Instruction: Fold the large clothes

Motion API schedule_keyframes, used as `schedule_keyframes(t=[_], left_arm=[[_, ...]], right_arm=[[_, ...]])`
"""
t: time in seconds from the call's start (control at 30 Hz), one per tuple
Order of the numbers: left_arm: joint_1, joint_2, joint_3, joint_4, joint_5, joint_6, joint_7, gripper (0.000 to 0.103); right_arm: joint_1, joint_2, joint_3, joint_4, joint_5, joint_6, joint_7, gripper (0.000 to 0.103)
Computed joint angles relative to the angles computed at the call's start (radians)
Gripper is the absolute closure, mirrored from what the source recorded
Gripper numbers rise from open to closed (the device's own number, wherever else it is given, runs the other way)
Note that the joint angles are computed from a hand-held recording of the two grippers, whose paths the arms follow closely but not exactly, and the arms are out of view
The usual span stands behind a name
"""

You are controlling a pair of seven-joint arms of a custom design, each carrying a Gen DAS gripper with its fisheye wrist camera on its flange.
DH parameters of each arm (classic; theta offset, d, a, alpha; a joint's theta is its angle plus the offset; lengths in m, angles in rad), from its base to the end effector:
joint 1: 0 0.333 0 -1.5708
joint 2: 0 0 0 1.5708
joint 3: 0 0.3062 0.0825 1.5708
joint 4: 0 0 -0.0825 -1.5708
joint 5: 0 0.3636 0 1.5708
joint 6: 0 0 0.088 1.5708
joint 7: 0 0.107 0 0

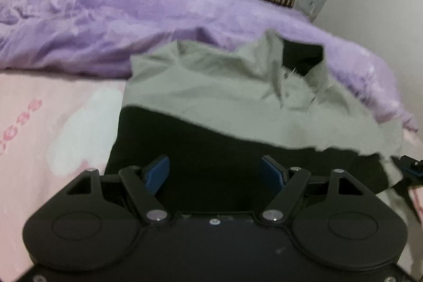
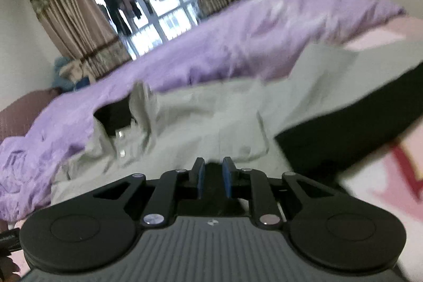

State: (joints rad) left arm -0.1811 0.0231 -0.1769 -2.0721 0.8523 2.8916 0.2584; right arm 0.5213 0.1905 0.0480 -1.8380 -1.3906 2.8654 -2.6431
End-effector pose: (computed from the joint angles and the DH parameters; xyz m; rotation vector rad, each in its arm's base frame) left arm 0.5219 -0.2418 0.4976 -1.9271 1.5627 -1.0064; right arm 0.4937 0.3785 0.4848 -1.2578 1.6751 -0.4654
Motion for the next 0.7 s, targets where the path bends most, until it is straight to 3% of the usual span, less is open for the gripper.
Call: schedule_keyframes(t=[0.1, 0.2, 0.27, 0.33, 0.43, 0.6, 0.7], left_arm=[[-0.004, 0.032, -0.001, 0.009, -0.087, -0.044, 0.056, 0.026], [-0.015, 0.034, 0.01, 0.015, -0.065, -0.065, 0.039, 0.026], [-0.014, 0.021, 0.008, 0.011, -0.109, -0.067, 0.071, 0.026], [-0.013, -0.001, 0.006, 0.002, -0.109, -0.07, 0.073, 0.026], [-0.005, -0.044, -0.007, -0.026, -0.098, -0.082, 0.079, 0.026], [0.024, -0.109, -0.038, -0.095, -0.075, -0.074, 0.05, 0.026], [0.042, -0.116, -0.057, -0.108, -0.049, -0.077, 0.019, 0.026]], right_arm=[[-0.007, 0.052, 0.007, 0.023, 0.149, -0.017, -0.134, 0.081], [0.003, 0.049, -0.029, -0.005, 0.153, 0.038, -0.144, 0.082], [0.0, 0.016, -0.041, -0.036, 0.165, 0.058, -0.161, 0.075], [0.002, -0.054, -0.077, -0.092, 0.001, 0.079, 0.015, 0.064], [-0.06, -0.181, -0.093, -0.201, -0.254, 0.077, 0.326, 0.05], [-0.181, -0.354, -0.092, -0.422, -0.171, -0.081, 0.349, 0.05], [-0.266, -0.375, -0.111, -0.476, -0.222, -0.044, 0.461, 0.05]])
